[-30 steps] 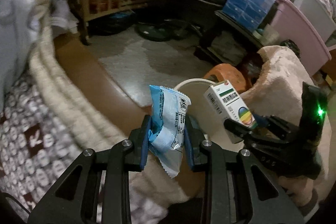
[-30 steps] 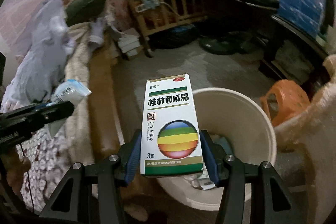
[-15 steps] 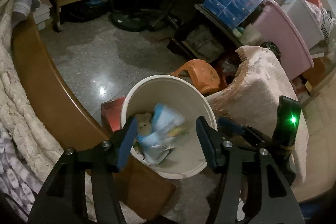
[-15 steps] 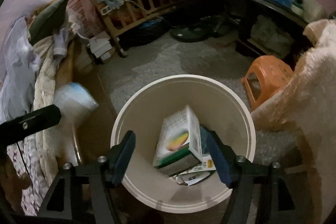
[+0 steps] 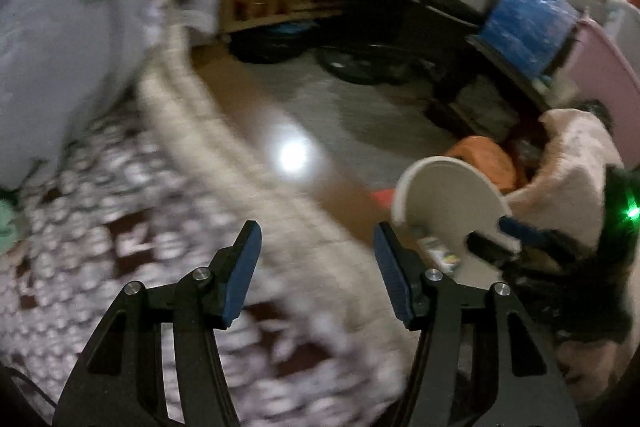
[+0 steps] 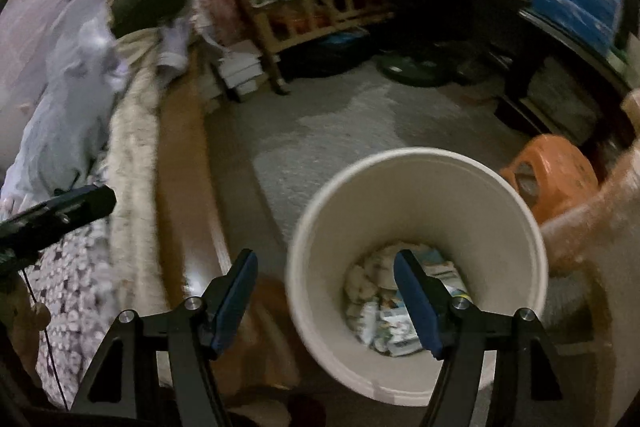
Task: Collect trash
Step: 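Return both tools from the bucket to the bed, then grasp the green towel with the left tool while the right tool grasps the dark green packet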
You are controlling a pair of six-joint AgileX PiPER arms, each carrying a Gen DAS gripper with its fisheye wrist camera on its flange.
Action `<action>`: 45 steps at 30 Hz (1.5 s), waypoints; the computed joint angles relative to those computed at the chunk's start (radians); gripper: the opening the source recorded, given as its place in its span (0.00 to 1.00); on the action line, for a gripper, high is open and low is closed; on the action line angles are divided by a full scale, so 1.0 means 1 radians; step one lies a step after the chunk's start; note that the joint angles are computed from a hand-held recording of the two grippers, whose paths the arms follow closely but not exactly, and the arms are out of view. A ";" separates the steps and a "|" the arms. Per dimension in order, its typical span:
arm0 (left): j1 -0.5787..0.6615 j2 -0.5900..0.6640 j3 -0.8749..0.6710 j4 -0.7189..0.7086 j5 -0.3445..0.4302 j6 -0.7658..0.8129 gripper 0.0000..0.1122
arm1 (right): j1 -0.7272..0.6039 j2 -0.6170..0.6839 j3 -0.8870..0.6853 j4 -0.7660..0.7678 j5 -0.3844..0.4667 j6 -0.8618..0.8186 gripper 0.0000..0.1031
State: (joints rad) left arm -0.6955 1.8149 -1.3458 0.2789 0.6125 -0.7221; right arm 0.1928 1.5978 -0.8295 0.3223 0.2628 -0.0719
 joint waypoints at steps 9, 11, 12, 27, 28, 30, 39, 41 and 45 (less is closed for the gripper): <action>0.163 -0.196 0.291 0.120 -0.042 -0.105 0.51 | 0.237 0.084 -0.184 -0.194 0.049 0.236 0.66; 0.223 -0.240 0.349 0.102 -0.058 -0.081 0.51 | 0.277 0.110 -0.224 -0.169 0.057 0.228 0.66; 0.252 -0.261 0.378 0.094 -0.066 -0.071 0.51 | 0.296 0.125 -0.244 -0.156 0.056 0.222 0.66; 0.942 -0.256 0.491 -0.383 -0.217 0.468 0.51 | 0.528 0.479 -0.781 -0.204 0.274 0.260 0.66; 0.967 -0.225 0.476 -0.423 -0.240 0.500 0.51 | 0.534 0.504 -0.822 -0.206 0.295 0.258 0.66; 0.984 -0.175 0.453 -0.400 -0.274 0.463 0.51 | 0.544 0.552 -0.901 -0.212 0.331 0.253 0.66; 0.967 -0.059 0.377 -0.358 -0.304 0.416 0.53 | 0.557 0.694 -1.131 -0.202 0.439 0.230 0.66; 0.954 -0.036 0.355 -0.324 -0.299 0.374 0.55 | 0.562 0.715 -1.162 -0.202 0.457 0.230 0.66; 0.942 0.011 0.305 -0.318 -0.290 0.349 0.56 | 0.568 0.725 -1.168 -0.205 0.461 0.231 0.66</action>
State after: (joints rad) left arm 0.2464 1.8256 -1.0412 -0.0389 0.3225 -0.3732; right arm 0.7608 2.3224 -1.9972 0.1178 0.7235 0.1589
